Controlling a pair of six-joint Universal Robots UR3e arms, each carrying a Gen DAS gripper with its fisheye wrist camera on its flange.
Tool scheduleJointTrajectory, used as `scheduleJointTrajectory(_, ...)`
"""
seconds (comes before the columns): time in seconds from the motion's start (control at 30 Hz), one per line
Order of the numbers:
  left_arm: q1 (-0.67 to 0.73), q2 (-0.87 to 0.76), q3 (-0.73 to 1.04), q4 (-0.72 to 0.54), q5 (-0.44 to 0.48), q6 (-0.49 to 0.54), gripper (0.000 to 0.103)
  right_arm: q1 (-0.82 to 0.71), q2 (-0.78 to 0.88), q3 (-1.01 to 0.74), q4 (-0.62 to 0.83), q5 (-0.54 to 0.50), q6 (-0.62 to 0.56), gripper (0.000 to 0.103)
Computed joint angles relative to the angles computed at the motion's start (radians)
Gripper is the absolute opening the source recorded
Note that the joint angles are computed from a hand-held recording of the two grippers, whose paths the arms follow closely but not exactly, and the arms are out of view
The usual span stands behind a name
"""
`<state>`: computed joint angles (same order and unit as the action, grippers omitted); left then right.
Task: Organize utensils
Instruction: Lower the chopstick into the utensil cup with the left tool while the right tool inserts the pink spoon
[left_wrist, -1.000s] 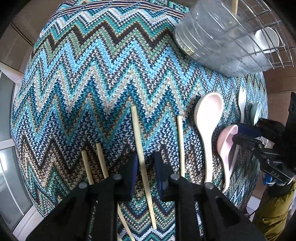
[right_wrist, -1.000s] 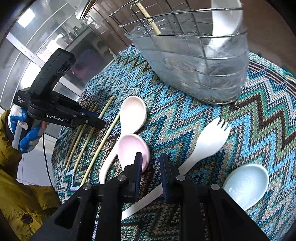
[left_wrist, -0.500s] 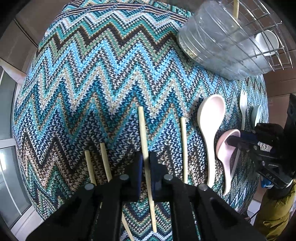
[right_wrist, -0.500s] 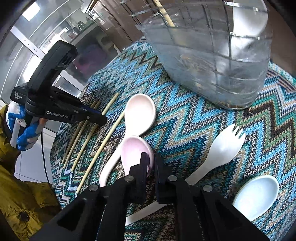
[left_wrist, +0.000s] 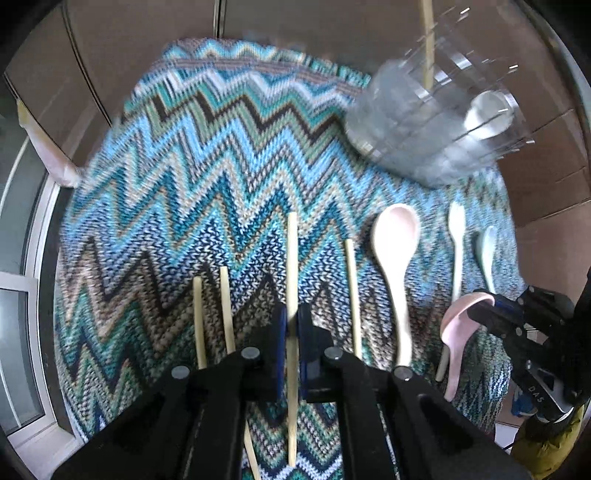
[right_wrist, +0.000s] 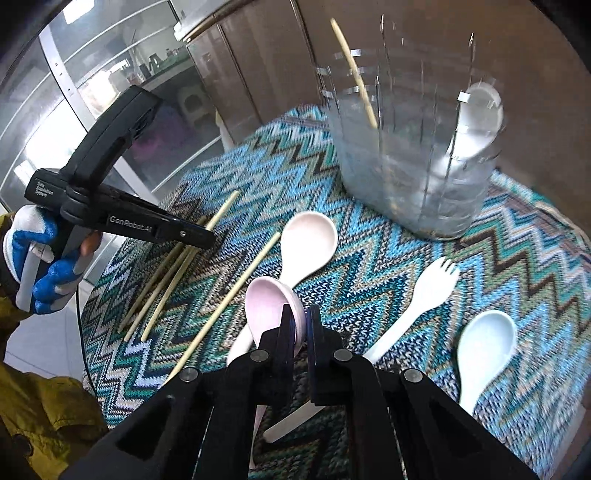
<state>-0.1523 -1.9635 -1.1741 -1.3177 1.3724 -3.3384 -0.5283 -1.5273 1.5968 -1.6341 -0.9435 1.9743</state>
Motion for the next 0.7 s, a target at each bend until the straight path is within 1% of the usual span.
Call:
scheduleJointTrajectory(0.13,0.007,0.165,-0.139,0.082,0.005,0.001,0.005,-0.057,-0.126,0.068,0.018,0.036,-0.020,0.006)
scheduleJointTrajectory(0.2,-0.010,0.214,-0.167,0.102,0.022,-0.018,0.005,-0.098,-0.184,0.085,0.050,0.049,-0.052,0.006)
scheduleJointTrajectory(0.3,0.008,0.328,-0.259,0.160,0.016,-0.004,0.005,-0.144,-0.283,0.132,0.075,0.074,-0.077,0.006)
scheduleJointTrajectory(0.33,0.006,0.361,-0.266,0.143,0.031,-0.011,0.005,-0.168,-0.326,0.150,0.092,0.086,-0.091,0.006)
scheduleJointTrajectory(0.37,-0.017,0.352,-0.258,0.182,0.030,-0.035,0.005,-0.182,-0.348,0.158,0.101,0.094,-0.096,0.006)
scheduleJointTrajectory(0.47,-0.051,0.371,-0.259,0.225,0.055,-0.074,0.005,-0.236,-0.426,0.174,0.161,0.124,-0.127,0.006)
scheduleJointTrajectory(0.5,-0.052,0.393,-0.274,0.243,0.054,-0.082,0.005,-0.257,-0.447,0.170,0.191,0.135,-0.143,0.006)
scheduleJointTrajectory(0.6,-0.085,0.385,-0.256,0.294,0.081,-0.117,0.005,-0.328,-0.504,0.145,0.281,0.187,-0.188,0.006)
scheduleJointTrajectory(0.7,-0.095,0.375,-0.211,0.342,0.076,-0.131,0.005,-0.373,-0.530,0.110,0.299,0.259,-0.174,0.006)
